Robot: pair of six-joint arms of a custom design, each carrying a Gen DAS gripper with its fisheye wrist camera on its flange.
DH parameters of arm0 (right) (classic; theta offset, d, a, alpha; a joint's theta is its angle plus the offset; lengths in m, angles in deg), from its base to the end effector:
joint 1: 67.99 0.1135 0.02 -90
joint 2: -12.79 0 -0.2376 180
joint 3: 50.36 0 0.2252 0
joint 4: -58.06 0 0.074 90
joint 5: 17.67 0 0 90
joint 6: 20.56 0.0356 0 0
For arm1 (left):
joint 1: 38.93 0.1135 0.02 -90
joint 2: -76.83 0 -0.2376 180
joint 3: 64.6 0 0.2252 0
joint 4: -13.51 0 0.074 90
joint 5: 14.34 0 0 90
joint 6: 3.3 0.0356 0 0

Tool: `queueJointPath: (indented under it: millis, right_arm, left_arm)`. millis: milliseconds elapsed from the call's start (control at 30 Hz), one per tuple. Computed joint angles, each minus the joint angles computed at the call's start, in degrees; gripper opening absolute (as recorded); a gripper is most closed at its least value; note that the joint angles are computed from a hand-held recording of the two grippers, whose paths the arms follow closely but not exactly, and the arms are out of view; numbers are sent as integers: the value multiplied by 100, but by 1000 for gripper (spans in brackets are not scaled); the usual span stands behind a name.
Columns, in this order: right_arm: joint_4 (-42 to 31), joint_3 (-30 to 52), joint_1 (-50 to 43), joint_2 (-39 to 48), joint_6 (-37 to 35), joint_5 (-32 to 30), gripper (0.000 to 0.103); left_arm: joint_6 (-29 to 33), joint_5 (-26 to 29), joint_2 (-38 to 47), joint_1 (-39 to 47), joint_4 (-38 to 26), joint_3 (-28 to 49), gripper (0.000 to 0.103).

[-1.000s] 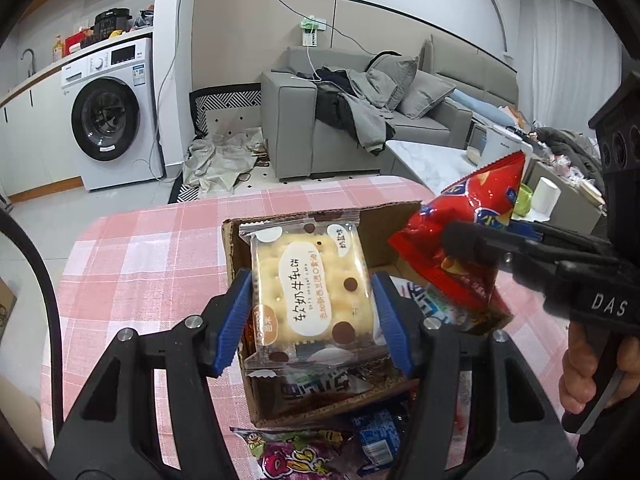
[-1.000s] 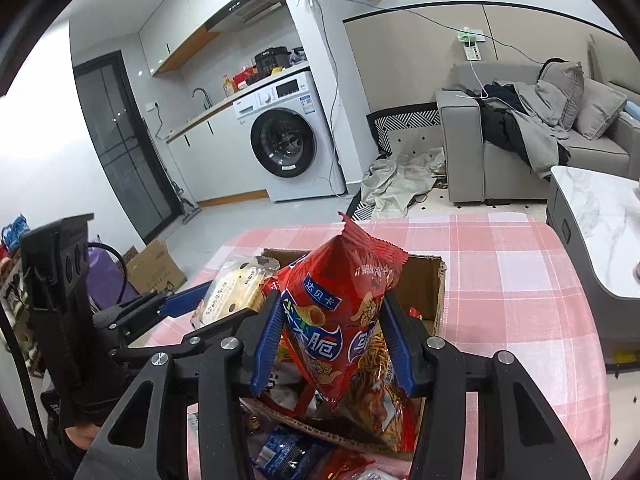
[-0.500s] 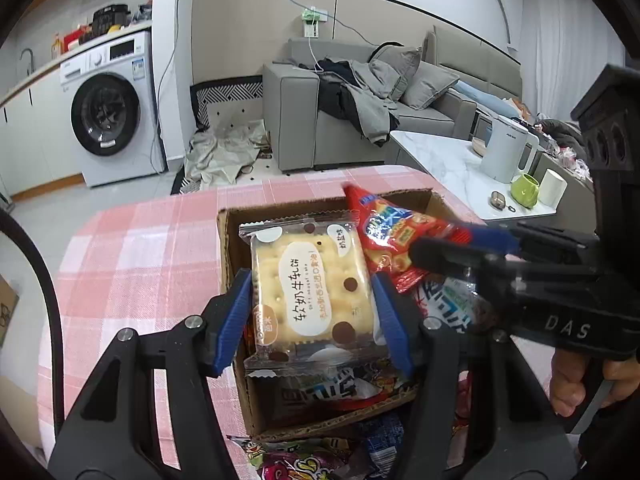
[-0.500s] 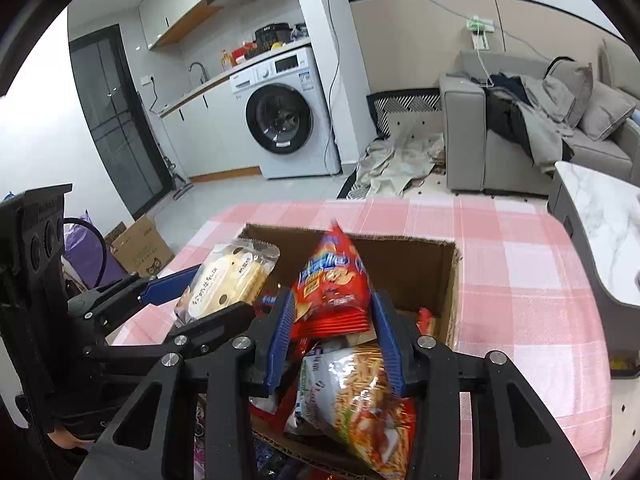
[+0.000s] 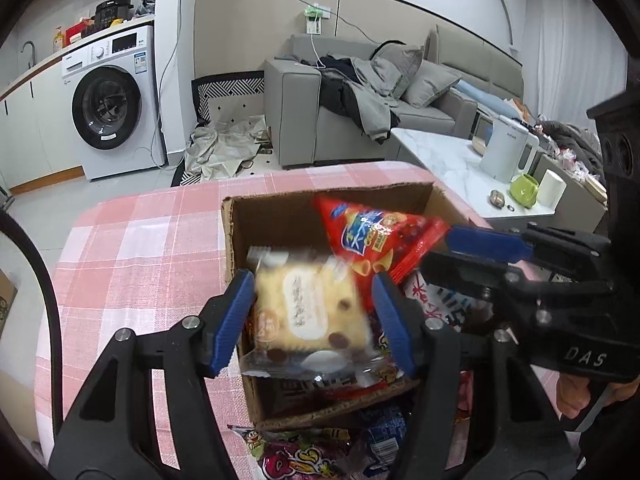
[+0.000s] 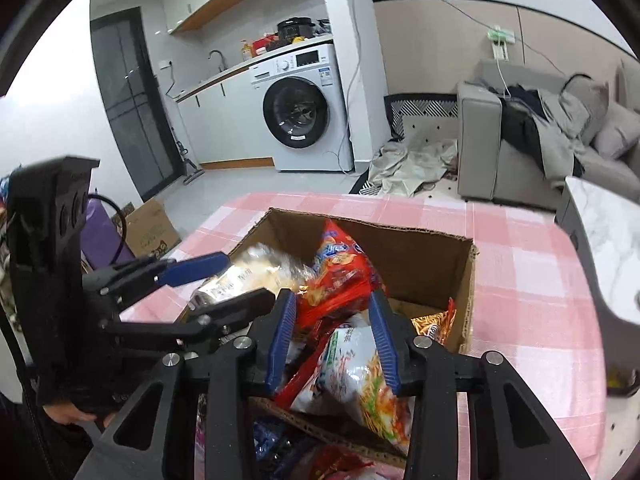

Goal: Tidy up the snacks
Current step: 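Open both grippers to drop the chip bag and bread pack into the box, then withdraw both open grippers back to the snacks beside the box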

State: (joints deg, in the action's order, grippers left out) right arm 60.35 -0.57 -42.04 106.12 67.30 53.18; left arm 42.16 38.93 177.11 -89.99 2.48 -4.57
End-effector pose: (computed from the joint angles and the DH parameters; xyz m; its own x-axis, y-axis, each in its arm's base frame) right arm 0.2448 0.1321 0.1246 -0.5687 -0.3160 -0.7594 -0.6568 0.7302 0.1881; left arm 0.2041 -0.2187 0.1218 -0.6218 -0.1249 -0.7731 -0.0672 0.9921 -0.1062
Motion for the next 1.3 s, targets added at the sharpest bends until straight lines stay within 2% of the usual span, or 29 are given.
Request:
queueJointPath:
  millis: [67,133,167,200,267,367,467,667,833,1033,1167,1300]
  right_arm:
    - [65,-230,-106,-263,13,-93,53]
    - [36,-455,-276,-586,21,-124,66]
    - [-60,-524,-364,-720,13,-119,79]
    - [-153,-613,-476,-850,-2,-192,85]
    - [-178,-885,-726,-1100,-12,-409,88]
    - [-330,-1248,-1021,-1440,-107,-489,102]
    - [-129,-1758,-1181,-1764,-132,-438,102]
    - [77,-2418,-1264,-1922,-249,-302,103]
    - [596,-2947,-1242,-1788,-364,-189,103]
    - [1652,-3190,-1378,-817,-326,-249,103]
    - [1734,-3136,-1296,-532,-378,-187,103]
    - [2041,-3079,-1134,-53,-339,-39,103]
  left_arm:
    - [-146,-67,-163,-80,-136,-57,84]
    - [-260,-127,-431,-182,-91,-276,85]
    - [-325,-95,-586,-231,-58,-406,87]
    - [-432,-90,-720,-290,-60,-520,93]
    - [-698,-215,-947,-466,-117,-733,102]
    - [-1142,-438,-1058,-739,-507,-841,102]
    - [-1829,-754,-1024,-1168,-1017,-876,102]
    - [-2813,-1007,-813,-1832,-1517,-1024,102]
    - [-3339,-907,-493,-2104,-1354,-1227,102]
    - [-3540,-782,-131,-2191,-1147,-1266,102]
    - [-3520,-747,140,-2195,-1166,-1113,102]
    - [-3367,-547,402,-2066,-763,-1132,102]
